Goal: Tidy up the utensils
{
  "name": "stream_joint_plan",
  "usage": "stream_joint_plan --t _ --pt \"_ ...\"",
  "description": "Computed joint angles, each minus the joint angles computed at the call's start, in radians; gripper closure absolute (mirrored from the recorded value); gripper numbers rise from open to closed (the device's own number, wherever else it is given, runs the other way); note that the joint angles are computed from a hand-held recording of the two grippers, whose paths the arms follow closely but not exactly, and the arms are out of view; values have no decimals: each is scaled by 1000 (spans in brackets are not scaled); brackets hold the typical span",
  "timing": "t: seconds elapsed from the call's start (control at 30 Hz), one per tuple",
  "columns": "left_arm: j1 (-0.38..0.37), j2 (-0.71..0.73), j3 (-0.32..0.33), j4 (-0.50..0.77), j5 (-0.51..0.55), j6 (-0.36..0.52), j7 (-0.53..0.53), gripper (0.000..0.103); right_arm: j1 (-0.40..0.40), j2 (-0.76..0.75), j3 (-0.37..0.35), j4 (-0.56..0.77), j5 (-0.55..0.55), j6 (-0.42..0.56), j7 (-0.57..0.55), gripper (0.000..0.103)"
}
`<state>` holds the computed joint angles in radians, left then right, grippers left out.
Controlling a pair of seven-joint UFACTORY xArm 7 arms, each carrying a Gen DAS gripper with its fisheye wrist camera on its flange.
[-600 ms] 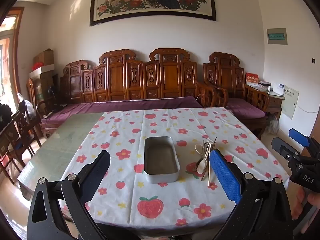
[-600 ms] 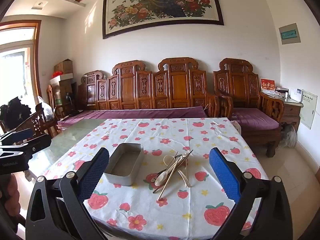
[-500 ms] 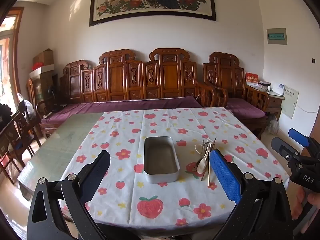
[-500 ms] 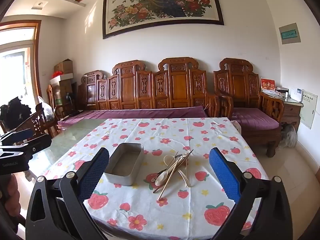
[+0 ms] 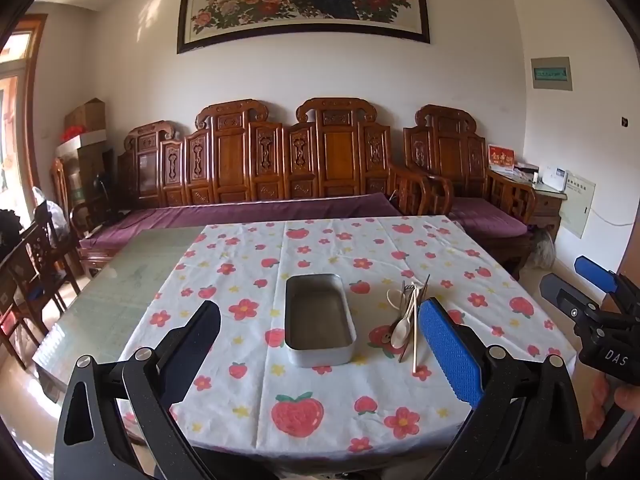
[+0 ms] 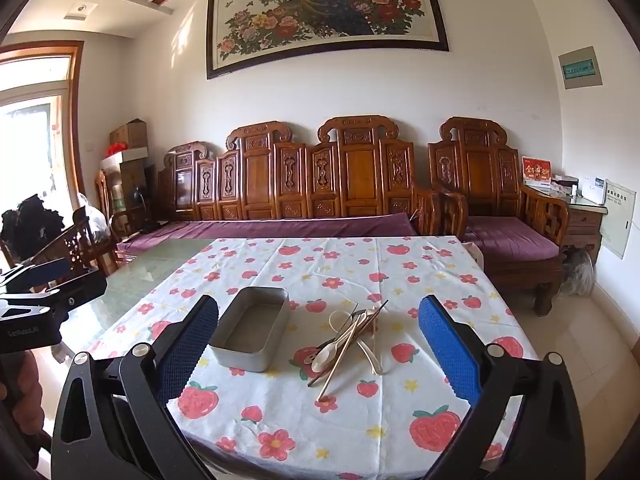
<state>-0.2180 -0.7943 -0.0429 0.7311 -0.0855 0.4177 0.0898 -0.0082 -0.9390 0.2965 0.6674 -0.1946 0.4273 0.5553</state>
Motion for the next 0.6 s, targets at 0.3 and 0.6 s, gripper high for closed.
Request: stream_joint_plan --t 0.3,0.6 --pt "-2 10 5 7 -4 -1 4 6 -1 0 0 -2 -3 -1 3 3" --pt "-10 0 10 7 -9 5 11 6 -1 0 -1 -2 -3 -1 4 3"
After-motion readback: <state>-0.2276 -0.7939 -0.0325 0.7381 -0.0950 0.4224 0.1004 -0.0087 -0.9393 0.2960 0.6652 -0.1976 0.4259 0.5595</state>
